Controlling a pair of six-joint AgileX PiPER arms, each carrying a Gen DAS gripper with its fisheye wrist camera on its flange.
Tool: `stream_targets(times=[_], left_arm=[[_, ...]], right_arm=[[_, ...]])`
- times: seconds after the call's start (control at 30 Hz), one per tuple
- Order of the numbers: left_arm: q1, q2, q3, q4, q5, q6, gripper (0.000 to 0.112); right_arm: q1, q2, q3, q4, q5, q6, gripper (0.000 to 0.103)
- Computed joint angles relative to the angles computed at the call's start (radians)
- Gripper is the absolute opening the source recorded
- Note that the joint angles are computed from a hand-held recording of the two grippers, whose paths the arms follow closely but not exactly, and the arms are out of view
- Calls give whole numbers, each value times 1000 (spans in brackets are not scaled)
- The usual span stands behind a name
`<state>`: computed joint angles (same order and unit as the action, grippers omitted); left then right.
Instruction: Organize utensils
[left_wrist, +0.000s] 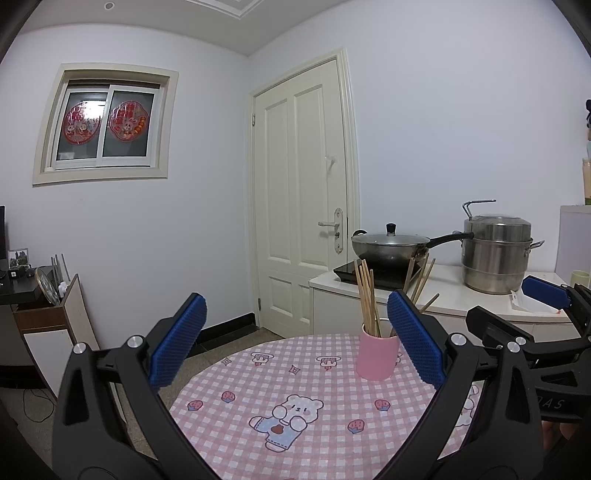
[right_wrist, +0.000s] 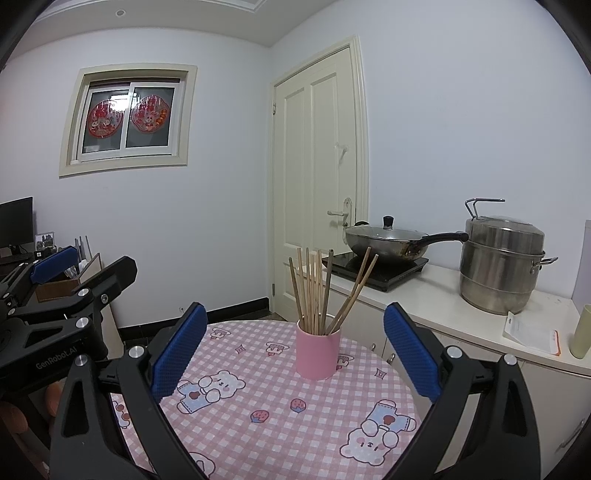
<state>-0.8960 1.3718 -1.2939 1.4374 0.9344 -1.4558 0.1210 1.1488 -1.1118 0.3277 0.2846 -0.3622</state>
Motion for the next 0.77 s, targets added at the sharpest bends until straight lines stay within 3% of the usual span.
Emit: stream_targets(times=[0.77], left_arm=[[96, 10, 13, -83, -101, 35, 97]], right_arm=[[31, 61, -11, -73, -9, 72, 94]])
